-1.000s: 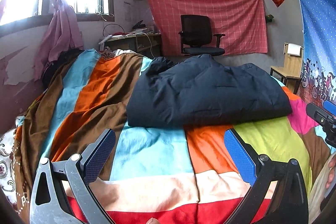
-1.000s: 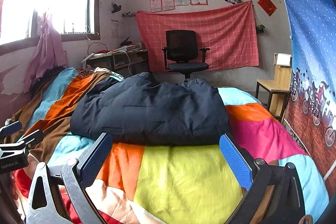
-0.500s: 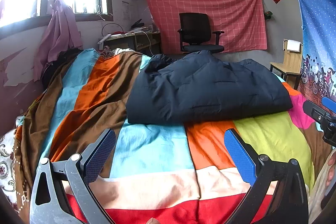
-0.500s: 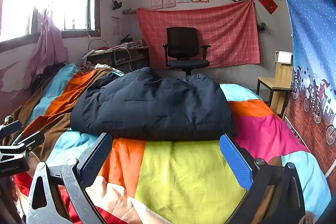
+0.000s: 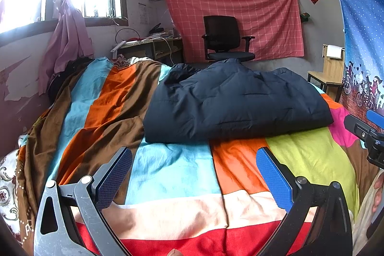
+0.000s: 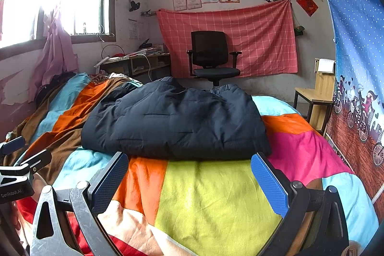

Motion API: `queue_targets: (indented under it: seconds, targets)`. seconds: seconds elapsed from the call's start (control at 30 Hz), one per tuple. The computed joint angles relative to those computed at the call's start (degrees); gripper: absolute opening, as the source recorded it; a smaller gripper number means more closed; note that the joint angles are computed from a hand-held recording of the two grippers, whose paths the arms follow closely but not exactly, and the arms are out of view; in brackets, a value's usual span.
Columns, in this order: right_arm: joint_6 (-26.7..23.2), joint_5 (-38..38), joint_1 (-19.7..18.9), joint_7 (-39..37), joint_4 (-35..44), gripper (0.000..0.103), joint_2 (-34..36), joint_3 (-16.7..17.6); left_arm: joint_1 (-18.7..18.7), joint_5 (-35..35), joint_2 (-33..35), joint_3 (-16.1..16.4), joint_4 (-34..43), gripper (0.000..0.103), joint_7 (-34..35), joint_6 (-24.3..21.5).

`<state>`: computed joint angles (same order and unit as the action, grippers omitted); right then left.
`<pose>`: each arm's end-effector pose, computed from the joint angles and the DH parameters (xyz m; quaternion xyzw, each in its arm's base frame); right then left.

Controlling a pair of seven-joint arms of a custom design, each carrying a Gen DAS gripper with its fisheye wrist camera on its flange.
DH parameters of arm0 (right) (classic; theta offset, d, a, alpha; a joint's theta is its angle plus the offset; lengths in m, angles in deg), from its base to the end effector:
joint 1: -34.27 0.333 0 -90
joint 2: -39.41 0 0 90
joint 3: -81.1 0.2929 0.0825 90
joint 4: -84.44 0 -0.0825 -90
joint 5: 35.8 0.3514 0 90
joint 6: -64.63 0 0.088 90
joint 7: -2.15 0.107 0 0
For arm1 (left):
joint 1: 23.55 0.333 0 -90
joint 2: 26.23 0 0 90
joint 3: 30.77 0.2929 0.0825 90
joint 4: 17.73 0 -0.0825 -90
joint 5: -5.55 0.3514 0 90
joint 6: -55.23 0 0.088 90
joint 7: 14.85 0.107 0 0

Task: Fold large clothes

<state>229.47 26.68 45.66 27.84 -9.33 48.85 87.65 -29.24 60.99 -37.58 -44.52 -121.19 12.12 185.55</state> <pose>0.6063 0.1368 0.6048 -0.7039 0.4134 -0.2630 0.5142 0.4878 -0.1656 0.6846 -0.6917 0.4862 -0.2520 0.4708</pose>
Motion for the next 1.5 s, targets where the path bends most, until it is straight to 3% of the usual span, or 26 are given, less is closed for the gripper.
queue_targets:
  seconds: [1.5]
  targets:
    - [0.3,-0.6,0.2,0.6,-0.2,0.103,0.0,0.0,0.5,0.3,-0.4,0.1,-0.6,0.101,1.1,1.4]
